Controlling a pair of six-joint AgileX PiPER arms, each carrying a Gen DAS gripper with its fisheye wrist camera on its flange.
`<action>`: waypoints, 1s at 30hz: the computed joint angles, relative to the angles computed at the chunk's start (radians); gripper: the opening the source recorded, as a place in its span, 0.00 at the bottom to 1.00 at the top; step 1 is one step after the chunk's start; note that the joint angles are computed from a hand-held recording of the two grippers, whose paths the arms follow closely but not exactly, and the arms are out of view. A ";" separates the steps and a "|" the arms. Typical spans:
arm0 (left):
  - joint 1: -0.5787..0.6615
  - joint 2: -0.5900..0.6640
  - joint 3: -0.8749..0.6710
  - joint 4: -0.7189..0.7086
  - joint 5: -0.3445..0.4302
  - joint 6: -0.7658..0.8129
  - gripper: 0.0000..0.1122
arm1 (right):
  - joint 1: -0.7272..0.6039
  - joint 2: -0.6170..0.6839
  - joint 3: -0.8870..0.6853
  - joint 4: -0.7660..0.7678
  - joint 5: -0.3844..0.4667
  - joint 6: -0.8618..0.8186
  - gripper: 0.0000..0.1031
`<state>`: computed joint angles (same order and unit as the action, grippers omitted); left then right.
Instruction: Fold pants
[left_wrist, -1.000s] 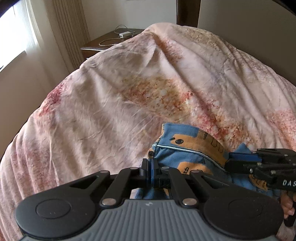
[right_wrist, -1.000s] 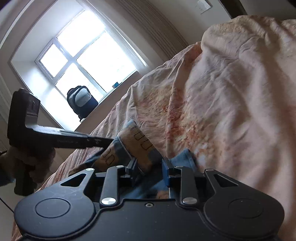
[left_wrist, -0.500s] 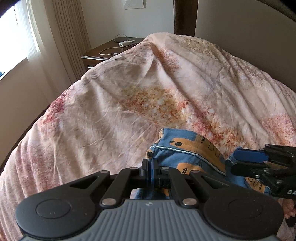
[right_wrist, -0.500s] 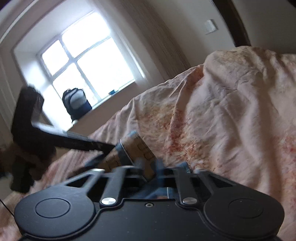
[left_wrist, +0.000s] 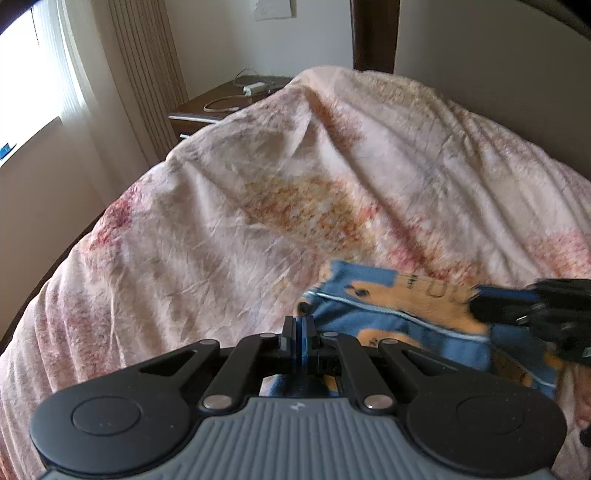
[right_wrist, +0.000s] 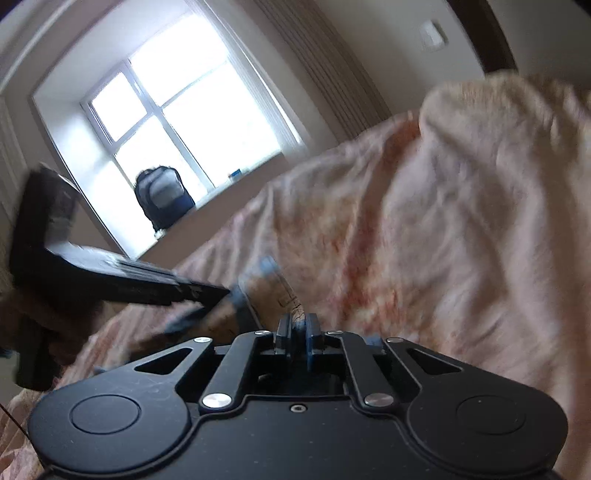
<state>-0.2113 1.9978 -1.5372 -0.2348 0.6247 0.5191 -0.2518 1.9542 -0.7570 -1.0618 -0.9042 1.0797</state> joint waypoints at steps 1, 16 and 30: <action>0.006 -0.015 0.010 -0.046 0.000 0.045 0.01 | -0.015 -0.033 0.029 0.010 -0.023 -0.015 0.06; -0.118 -0.055 0.073 -0.238 0.034 0.267 0.01 | -0.238 -0.561 0.316 -0.357 0.185 0.339 0.05; 0.024 0.195 -0.221 -0.411 0.435 0.424 0.60 | -0.291 -0.369 0.309 -0.383 0.141 0.374 0.52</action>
<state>-0.1872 2.1923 -1.7578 -0.6455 1.0594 0.9433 -0.5432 1.5852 -0.4476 -1.4449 -0.7629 1.4540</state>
